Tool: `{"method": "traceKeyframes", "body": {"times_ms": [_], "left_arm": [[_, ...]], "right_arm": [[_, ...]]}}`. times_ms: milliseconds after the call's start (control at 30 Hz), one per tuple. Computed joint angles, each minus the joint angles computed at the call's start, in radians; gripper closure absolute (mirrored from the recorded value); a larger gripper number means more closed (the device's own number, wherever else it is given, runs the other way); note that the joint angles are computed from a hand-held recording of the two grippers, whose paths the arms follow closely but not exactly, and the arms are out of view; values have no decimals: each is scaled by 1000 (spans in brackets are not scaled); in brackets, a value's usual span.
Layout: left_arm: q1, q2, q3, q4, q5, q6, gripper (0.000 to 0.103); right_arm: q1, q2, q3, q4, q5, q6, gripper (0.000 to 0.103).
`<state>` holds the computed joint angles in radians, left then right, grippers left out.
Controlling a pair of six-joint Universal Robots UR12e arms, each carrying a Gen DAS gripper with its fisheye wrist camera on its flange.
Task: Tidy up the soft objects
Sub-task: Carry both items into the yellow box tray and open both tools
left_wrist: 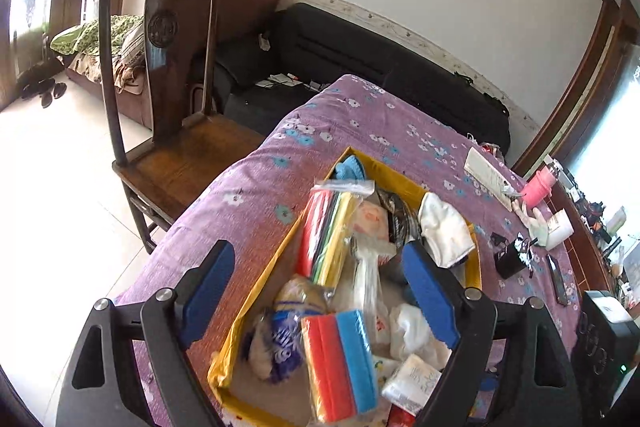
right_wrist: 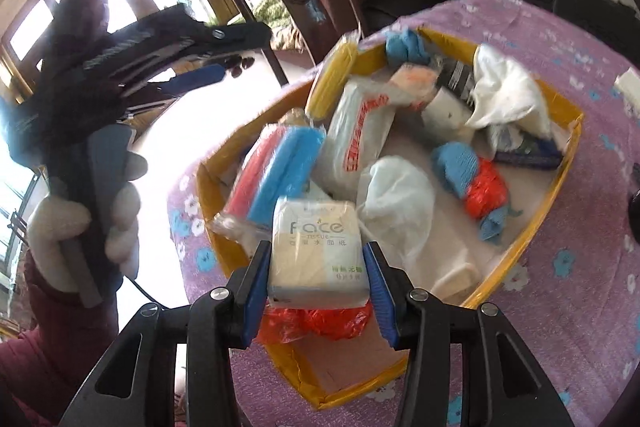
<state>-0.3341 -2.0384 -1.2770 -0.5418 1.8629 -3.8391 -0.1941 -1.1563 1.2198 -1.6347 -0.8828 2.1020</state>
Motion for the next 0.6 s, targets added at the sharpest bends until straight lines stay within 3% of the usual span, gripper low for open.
{"method": "traceKeyframes", "body": {"times_ms": [133, 200, 233, 333, 433, 500, 567, 600], "left_arm": [[-8, 6, -12, 8, 14, 6, 18], [-12, 8, -14, 14, 19, 7, 18], [-16, 9, -16, 18, 24, 7, 18], [-28, 10, -12, 18, 49, 16, 18], [-55, 7, 1, 20, 134, 52, 18], [-90, -3, 19, 23, 285, 78, 18], [-134, -24, 43, 41, 494, 114, 8], [-157, -39, 53, 92, 599, 147, 0]], "right_arm": [[6, 42, -50, 86, -34, 48, 46], [3, 41, -43, 41, -25, 82, 35], [2, 40, -38, 19, -22, 100, 35], [5, 21, 11, -151, -53, 179, 29], [-12, 9, 21, -137, -9, 173, 29], [-27, -14, 51, -175, 20, 169, 29], [-42, -42, 90, -250, 36, 172, 27], [-51, -55, 110, -286, 47, 175, 26]]}}
